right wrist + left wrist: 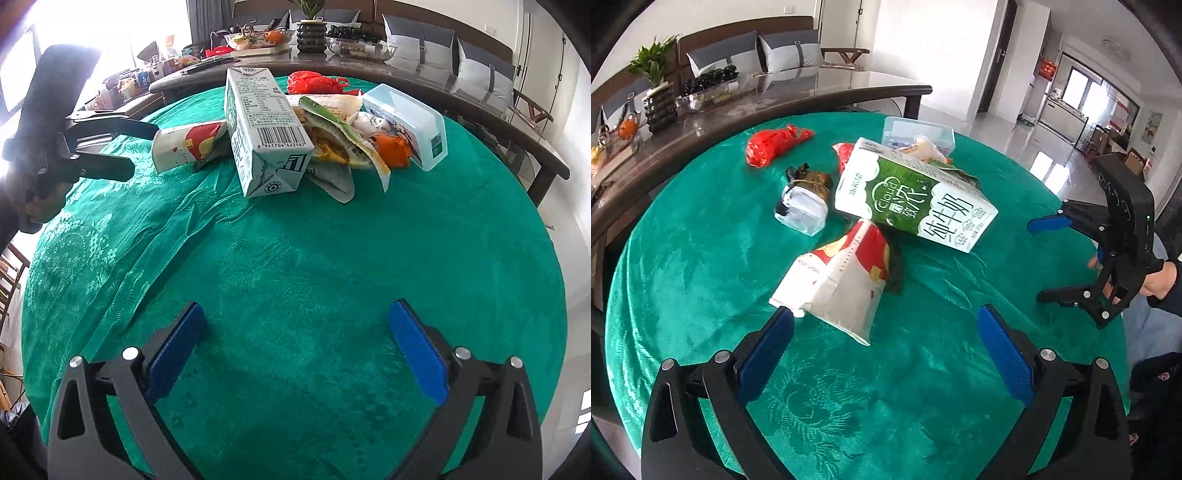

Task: Collect trash
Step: 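Return to the table and grasp the paper cup with the left tool, then grasp the green-and-white milk carton with the right tool while the left tool holds the cup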

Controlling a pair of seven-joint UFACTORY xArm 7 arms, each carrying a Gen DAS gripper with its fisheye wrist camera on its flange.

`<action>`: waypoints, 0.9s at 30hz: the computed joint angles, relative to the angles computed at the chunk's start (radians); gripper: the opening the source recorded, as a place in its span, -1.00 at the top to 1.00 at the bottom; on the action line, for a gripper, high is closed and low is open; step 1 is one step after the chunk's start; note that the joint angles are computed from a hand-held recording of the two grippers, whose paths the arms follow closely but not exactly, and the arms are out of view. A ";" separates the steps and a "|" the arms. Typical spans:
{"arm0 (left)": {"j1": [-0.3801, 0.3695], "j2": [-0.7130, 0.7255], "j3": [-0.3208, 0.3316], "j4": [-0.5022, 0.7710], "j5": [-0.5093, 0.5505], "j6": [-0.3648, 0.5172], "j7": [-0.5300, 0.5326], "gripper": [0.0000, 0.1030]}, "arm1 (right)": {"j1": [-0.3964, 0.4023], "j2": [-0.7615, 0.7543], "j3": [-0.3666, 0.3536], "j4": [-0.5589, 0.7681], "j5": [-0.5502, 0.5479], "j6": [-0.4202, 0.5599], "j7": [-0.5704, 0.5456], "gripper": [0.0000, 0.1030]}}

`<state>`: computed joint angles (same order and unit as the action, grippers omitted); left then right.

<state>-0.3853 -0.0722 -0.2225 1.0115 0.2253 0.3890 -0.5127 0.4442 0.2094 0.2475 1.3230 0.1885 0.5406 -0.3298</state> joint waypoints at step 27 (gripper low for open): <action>-0.058 -0.047 -0.088 0.020 0.264 0.213 -0.634 0.44 | 0.094 0.308 -0.016 0.511 -0.059 0.127 -0.027 -0.61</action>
